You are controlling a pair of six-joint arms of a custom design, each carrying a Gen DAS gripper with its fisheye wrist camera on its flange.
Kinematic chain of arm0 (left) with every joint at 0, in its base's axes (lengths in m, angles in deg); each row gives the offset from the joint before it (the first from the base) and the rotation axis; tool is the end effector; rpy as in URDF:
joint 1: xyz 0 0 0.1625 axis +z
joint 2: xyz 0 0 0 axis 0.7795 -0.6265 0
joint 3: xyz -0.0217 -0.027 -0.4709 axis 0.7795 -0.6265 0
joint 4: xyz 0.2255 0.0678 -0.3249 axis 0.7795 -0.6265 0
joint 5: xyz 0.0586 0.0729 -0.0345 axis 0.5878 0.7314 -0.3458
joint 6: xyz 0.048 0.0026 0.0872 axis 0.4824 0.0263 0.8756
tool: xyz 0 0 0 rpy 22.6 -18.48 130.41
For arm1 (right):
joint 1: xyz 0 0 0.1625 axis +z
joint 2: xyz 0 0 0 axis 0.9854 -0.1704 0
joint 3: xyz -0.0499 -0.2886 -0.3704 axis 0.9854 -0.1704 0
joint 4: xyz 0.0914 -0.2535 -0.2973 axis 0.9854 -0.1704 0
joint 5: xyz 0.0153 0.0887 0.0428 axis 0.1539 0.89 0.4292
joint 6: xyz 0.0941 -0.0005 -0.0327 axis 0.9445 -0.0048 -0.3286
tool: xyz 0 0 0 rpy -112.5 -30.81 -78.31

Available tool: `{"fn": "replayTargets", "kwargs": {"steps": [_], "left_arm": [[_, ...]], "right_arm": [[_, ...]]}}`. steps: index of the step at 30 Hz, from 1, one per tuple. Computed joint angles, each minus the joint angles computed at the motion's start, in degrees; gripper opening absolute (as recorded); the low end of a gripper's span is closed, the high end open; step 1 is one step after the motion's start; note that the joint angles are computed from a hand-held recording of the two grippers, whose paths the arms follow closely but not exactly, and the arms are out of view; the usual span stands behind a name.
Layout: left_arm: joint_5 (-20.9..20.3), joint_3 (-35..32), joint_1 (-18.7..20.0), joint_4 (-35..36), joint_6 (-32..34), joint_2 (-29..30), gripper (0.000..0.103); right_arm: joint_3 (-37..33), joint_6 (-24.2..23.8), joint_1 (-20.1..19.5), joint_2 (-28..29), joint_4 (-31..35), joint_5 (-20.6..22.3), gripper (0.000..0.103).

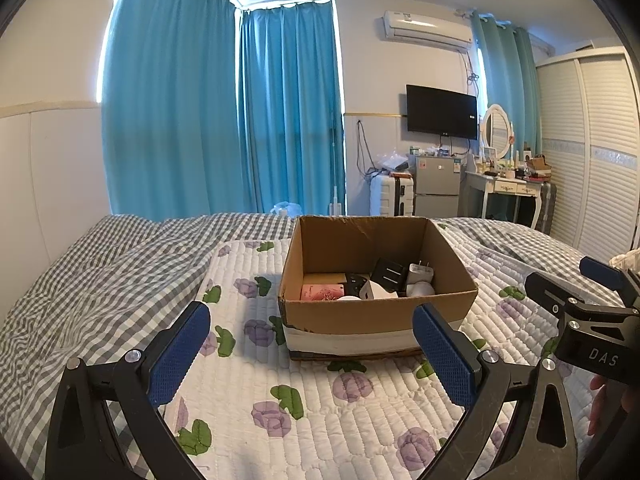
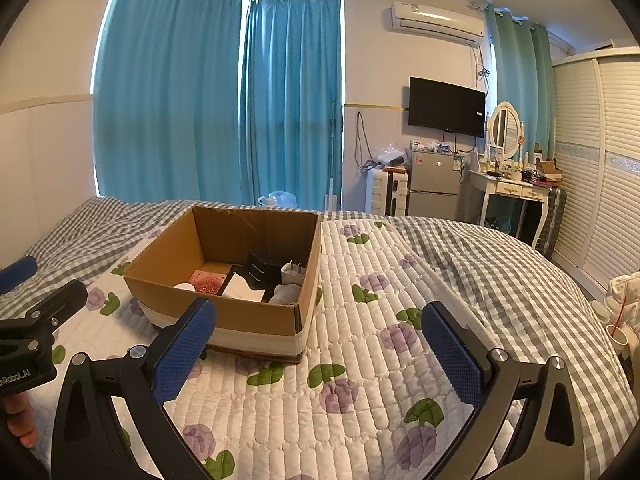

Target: Organize rigid objects

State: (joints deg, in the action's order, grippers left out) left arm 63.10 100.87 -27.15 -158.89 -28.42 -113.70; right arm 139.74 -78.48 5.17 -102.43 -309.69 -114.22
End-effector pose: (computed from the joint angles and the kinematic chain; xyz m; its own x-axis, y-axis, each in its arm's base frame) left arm -0.2703 -0.3751 0.0344 -0.6647 -0.2021 -0.7193 0.6395 0.3440 -0.6876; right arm 0.0925 -0.4443 0.2026 -0.6827 -0.2071 0.7007 -0.7200 0.3541 -0.5968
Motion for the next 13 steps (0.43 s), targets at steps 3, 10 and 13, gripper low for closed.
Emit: {"fn": "replayTargets", "kwargs": {"steps": [3, 10, 13], "left_arm": [[0.0, -0.1, 0.0, -0.5, 0.5, 0.2, 0.103], [0.4, 0.1, -0.1, 2.1, -1.4, -0.1, 0.103], [0.5, 0.1, 0.0, 1.2, -0.8, 0.1, 0.103]], "right_arm": [[0.0, 0.4, 0.0, -0.1, 0.1, -0.3, 0.103], [-0.2, 1.3, -0.1, -0.3, 0.0, -0.6, 0.103], [-0.3, 1.4, 0.0, -0.2, -0.2, -0.8, 0.103]]}}
